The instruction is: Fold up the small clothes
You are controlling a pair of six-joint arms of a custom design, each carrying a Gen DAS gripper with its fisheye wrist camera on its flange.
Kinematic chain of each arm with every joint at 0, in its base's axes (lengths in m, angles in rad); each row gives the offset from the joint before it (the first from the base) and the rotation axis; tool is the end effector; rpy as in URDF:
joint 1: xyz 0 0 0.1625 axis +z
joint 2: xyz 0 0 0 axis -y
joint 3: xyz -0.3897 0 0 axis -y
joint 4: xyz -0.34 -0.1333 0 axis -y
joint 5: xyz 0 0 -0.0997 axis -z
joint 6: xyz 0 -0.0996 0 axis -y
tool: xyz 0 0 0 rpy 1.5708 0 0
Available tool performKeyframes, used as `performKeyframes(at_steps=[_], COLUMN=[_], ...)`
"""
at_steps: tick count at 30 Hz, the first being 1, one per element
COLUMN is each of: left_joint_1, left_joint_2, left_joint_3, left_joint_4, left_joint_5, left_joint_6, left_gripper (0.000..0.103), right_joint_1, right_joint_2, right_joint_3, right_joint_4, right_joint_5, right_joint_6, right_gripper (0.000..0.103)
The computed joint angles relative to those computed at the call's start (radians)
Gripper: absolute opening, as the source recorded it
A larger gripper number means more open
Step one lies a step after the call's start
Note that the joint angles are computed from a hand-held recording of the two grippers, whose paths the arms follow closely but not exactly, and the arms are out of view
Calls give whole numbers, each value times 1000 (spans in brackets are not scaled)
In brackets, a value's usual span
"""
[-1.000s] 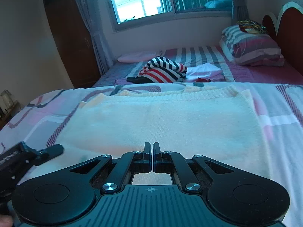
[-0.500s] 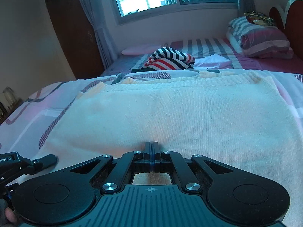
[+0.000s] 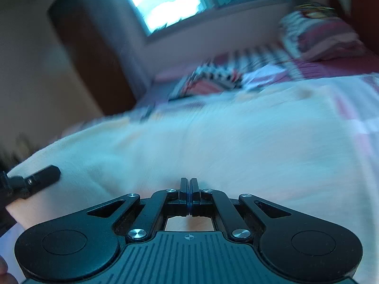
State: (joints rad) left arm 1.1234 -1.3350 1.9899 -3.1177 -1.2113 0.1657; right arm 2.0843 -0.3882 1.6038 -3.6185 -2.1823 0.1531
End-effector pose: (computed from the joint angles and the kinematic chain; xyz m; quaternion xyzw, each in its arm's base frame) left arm -0.0627 -0.5199 0.3534 0.1943 0.8695 -0.4429 0.1001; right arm 0.3642 -0.4908 0.0100 0.0367 -0.8799 0.4543 0.1341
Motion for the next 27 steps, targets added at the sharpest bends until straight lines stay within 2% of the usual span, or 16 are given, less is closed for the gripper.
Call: performKeyframes(at_steps=[4,8,9,10,13,14,15,16,17,19,20,23,24,27], left_joint_1=[-117,-202,-222,-231,-232,-243,-253,-249,-236,-215,-202,-171,-162,-110], left_joint_2=[24,78,103,124,153,146,130,98,72,27,19,45,63,116], left_joint_3=[17,67,72,77,88,114,140,152,146,140,126,79,46,-33], left_joint_4=[92,119,161,197,303,293,268,272,288,255,240,136,137,131], left_joint_5=[32,75,110,114,45,44,47,9,-29,-56,-55,20,57,102], left_joint_6=[92,107,95,89,65,76,86,81,69,53,56,74,68,49], left_gripper=[6,6,7,9,34,47,53,53,53,54,54,55,55,55], right_joint_1=[-19,-39,-47,-55,-69,-72,-74,-72,-66,-76,-80,-82,-84,-95], right_joint_2=[-116,-248,-282,-315,-375,-390,-401,-404,-399,-404,-409,-399,-393,-360], right_joint_3=[187,357,397,432,505,525,539,548,551,569,566,524,503,437], right_joint_4=[-206,-317,-331,-334,-352,-351,-351,-361,-389,-426,-407,-331,-297,-215], right_joint_5=[5,4,7,13,10,10,14,8,2,65,96,157,169,190], right_joint_6=[70,98,108,122,127,130,133,129,109,65,63,23,13,-4], right_gripper=[0,0,0,0,1,13,26,60,66,66,60,54,54,54])
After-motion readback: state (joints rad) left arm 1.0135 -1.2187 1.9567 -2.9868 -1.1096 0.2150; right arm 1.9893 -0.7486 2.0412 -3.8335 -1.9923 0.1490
